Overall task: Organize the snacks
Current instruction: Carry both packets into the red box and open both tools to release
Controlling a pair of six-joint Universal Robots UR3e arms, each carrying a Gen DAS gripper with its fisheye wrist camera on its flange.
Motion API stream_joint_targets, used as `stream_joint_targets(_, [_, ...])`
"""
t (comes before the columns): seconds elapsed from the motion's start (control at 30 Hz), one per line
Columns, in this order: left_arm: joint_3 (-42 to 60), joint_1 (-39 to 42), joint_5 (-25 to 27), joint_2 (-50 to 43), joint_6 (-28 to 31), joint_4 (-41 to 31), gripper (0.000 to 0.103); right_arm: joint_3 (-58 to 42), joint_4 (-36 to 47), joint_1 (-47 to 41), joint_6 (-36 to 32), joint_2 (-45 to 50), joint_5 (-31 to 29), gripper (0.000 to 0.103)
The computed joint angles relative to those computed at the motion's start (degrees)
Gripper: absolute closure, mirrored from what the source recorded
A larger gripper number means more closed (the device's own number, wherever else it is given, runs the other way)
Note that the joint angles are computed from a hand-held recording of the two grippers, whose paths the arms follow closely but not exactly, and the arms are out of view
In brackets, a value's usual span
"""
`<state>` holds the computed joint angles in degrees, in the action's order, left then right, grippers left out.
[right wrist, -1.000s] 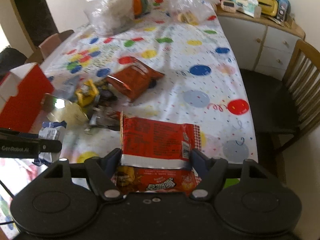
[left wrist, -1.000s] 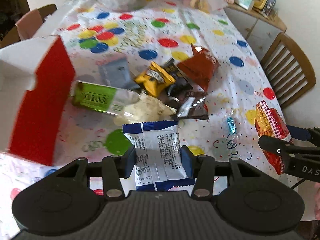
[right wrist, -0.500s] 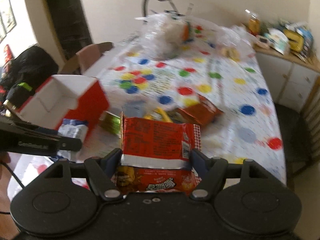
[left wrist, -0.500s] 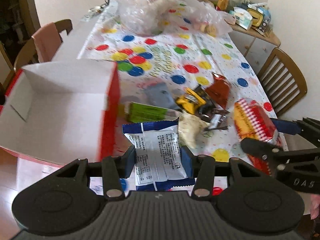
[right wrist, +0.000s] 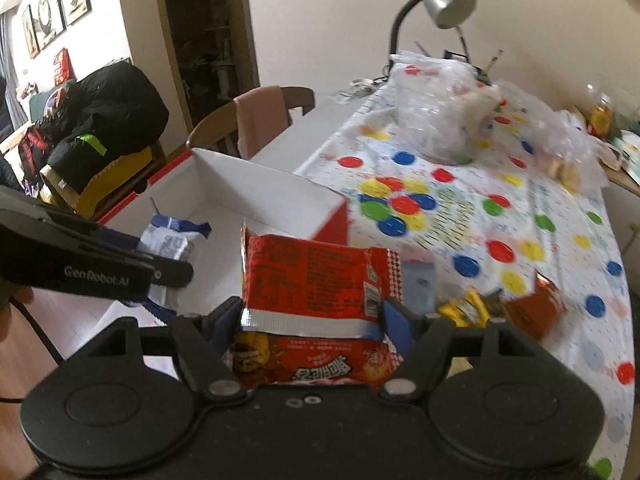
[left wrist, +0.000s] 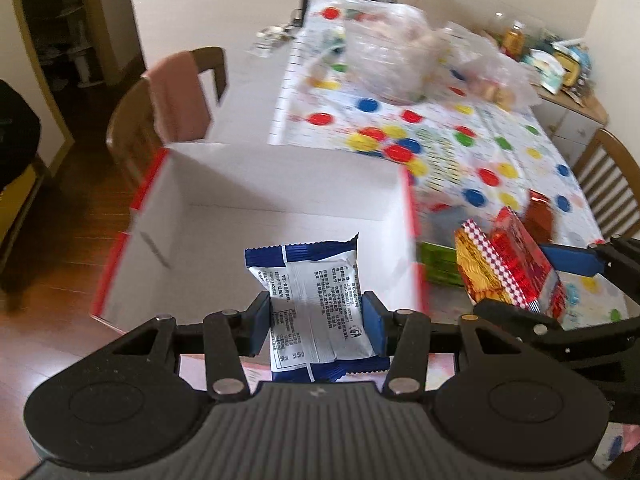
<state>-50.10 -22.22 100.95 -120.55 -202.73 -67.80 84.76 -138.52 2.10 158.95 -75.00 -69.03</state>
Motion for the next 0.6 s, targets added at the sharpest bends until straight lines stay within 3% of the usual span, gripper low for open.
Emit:
stream_joint_targets(0.27, [-9.5, 8.8, -2.7, 3.5, 7.0, 4.9, 0.056, -18.1, 2.6, 11.3, 3.0, 14.6, -7.4, 0.029])
stream_joint_targets(0.6, [-9.1, 13.9, -5.3, -1.8, 13.1, 4.9, 0.056, -43.1, 12.8, 18.4, 2.1, 34.0, -13.9, 0.029])
